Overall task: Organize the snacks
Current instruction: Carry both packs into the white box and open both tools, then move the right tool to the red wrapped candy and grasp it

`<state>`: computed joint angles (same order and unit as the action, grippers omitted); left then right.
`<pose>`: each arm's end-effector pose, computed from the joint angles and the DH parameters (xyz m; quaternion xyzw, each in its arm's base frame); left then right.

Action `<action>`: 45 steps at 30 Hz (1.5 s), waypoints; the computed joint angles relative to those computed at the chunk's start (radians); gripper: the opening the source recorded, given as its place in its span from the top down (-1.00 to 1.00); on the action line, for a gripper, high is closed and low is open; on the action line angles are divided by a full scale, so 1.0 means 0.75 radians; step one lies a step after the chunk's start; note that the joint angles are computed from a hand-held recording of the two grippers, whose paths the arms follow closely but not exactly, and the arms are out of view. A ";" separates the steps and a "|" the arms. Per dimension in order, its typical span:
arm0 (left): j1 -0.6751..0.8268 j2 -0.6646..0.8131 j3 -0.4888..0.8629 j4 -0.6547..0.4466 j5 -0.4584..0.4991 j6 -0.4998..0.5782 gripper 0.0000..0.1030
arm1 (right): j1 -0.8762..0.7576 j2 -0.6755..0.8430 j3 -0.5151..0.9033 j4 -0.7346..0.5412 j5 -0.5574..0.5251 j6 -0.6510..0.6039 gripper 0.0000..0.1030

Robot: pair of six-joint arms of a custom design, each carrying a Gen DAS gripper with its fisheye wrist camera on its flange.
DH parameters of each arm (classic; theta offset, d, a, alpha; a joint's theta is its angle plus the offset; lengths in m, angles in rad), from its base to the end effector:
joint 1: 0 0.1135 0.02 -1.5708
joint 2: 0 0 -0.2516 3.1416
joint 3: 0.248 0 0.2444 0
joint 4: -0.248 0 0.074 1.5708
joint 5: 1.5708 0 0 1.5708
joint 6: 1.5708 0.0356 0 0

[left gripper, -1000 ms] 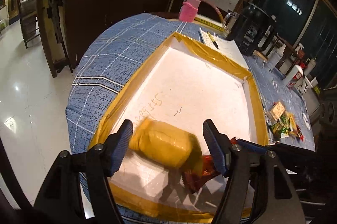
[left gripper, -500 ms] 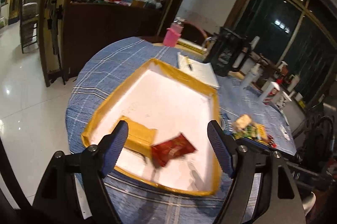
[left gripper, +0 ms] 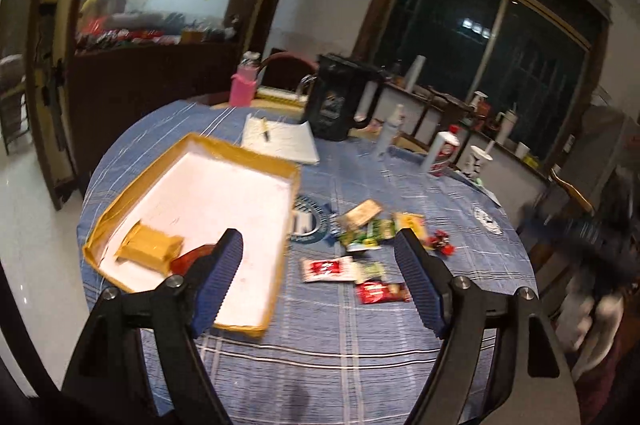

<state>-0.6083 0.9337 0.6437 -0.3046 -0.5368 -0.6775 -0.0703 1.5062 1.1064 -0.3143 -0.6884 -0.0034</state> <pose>0.1755 -0.1000 0.2469 -0.1537 0.8468 -0.0836 0.5023 0.3228 -0.0001 0.2611 -0.1114 0.8605 0.2923 0.4021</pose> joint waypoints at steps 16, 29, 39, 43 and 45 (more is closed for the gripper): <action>-0.057 0.581 0.331 0.102 0.039 -0.042 -0.59 | -0.257 0.346 0.495 -0.263 0.017 -0.172 0.08; 0.118 0.844 0.399 0.180 0.279 -0.056 -0.59 | -0.043 1.079 0.938 -0.251 0.195 -0.242 0.10; 0.263 1.068 0.568 0.116 0.439 0.108 -0.59 | 0.047 1.113 0.943 -0.281 0.357 -0.401 0.32; 0.299 1.215 0.690 0.086 0.538 0.188 -0.59 | 0.069 1.069 0.814 -0.180 0.447 -0.450 0.58; 0.307 1.294 0.773 0.042 0.558 0.240 -0.59 | 0.063 1.048 0.783 -0.160 0.453 -0.448 0.60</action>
<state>-0.3782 1.9043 1.2233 -0.2730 -0.1181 -0.4973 -0.0230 2.2924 1.6939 -0.4343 -0.3490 -0.3397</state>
